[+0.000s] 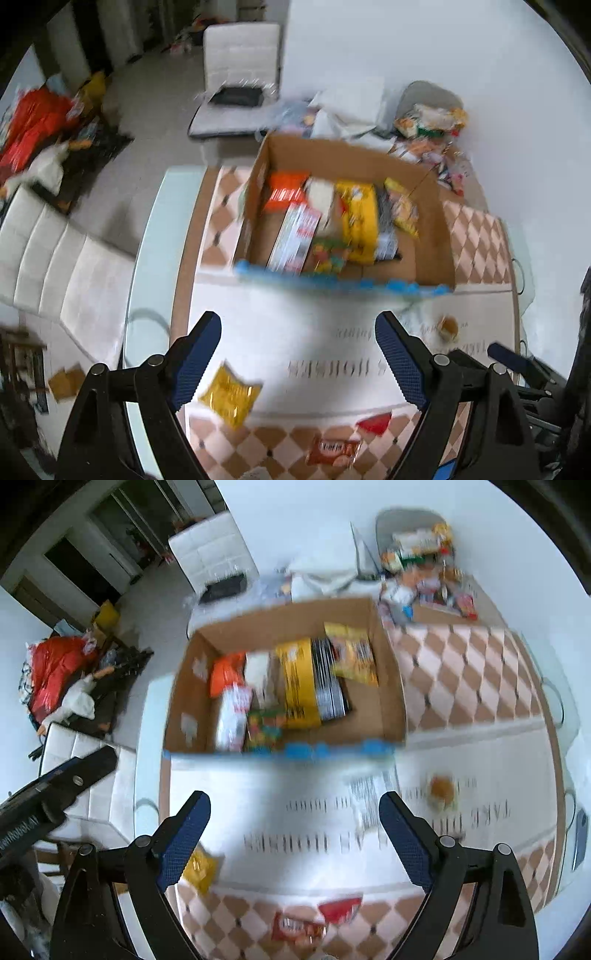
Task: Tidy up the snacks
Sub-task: 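Grasp the yellow packet with the left tool while the right tool grasps the red packet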
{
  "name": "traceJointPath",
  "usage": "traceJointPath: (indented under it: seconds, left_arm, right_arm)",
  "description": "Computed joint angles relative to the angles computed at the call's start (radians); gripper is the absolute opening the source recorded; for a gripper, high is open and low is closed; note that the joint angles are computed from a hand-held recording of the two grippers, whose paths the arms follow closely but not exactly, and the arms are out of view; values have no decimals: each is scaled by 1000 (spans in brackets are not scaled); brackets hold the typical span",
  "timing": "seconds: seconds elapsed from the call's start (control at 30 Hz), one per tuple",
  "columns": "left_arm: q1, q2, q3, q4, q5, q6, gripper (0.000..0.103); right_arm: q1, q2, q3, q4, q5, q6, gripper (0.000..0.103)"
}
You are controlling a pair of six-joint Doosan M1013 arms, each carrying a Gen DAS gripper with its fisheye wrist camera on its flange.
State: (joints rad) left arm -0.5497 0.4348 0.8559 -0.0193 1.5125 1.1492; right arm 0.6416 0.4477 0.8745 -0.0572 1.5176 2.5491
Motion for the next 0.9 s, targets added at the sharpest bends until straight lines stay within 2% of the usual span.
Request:
traceJointPath:
  seconds: [0.2,0.33,0.47,0.7,0.9]
  left_arm:
    - [24,-65,213,-107,46,-105,85]
    - [56,-80,323,-210,71,-167,85]
    - [88,-89,403,-291,57,-236,85]
    - [142,-92,480,-411,3,-365,85]
    - [167,-72,494,-439,-15,-437,85]
  right_arm:
    - [-3,-94,273,212,-60,84,95]
    - [-17,-138,447,380,-158,136,95]
    - [-31,-165,569,487,-258,180,94]
    - [-35,-157,638,583,-322,212,86]
    - [-33,-142,627,595,-309,207,83]
